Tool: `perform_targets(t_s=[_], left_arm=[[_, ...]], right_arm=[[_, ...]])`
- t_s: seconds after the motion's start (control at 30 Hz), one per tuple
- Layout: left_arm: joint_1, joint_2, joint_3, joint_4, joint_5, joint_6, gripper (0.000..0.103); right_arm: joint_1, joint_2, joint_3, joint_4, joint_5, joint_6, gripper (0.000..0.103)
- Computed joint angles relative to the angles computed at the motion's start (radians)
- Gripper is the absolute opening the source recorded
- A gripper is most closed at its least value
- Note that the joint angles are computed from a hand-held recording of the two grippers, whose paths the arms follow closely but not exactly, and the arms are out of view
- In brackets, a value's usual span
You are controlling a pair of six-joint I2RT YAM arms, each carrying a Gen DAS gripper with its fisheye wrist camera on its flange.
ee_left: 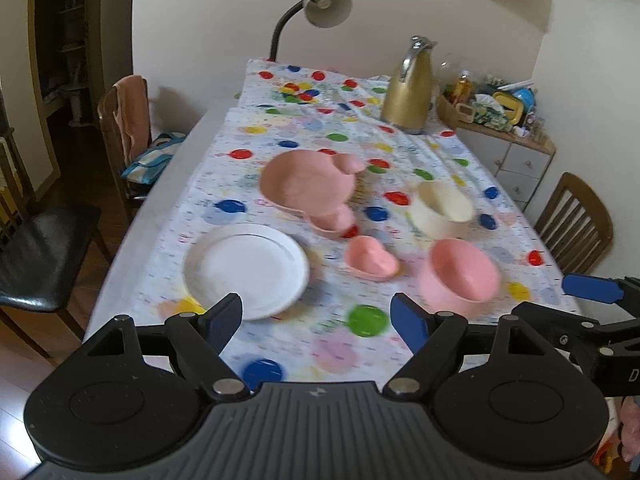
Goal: Organize plates and bowls
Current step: 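Move the open left gripper toward the small white plate, then close the left gripper on the small white plate rim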
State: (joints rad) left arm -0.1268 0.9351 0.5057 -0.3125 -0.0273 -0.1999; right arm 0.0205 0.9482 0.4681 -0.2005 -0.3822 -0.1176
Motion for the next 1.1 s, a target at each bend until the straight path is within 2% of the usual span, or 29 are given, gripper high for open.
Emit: perform_targets(t_s=[0.1, 0.23, 0.43, 0.53, 0.67, 0.83, 1.0, 1.1], left_arm=[[0.144, 0.077, 0.014, 0.045, 0.108, 0.104, 0.081], [0.279, 0.197, 0.049, 0.105, 0.206, 0.213, 0.081], [0.404, 0.392, 0.126, 0.176, 0.307, 0.322, 0.081], [0.435, 0.494, 0.174, 0.201, 0.327, 0.360, 0.081], [0.463, 0.619, 0.238, 0.222, 0.346, 0.395, 0.081], [0.481, 0.771, 0.321, 0.240, 0.356, 0.423, 0.081], [0.498, 0.901, 0.418, 0.223, 0.375, 0.435, 0.081], [0.509, 0.958, 0.468, 0.203, 0.396, 0.439, 0.081]], right_arm=[[0.141, 0.076, 0.011, 0.085, 0.132, 0.093, 0.102], [0.290, 0.217, 0.058, 0.176, 0.285, 0.179, 0.102], [0.413, 0.426, 0.154, 0.245, 0.408, 0.258, 0.100], [0.456, 0.535, 0.218, 0.261, 0.451, 0.282, 0.098], [0.490, 0.655, 0.292, 0.270, 0.492, 0.296, 0.095], [0.490, 0.793, 0.397, 0.242, 0.491, 0.319, 0.089], [0.466, 0.926, 0.513, 0.193, 0.439, 0.363, 0.074], [0.450, 0.992, 0.570, 0.167, 0.410, 0.396, 0.068]])
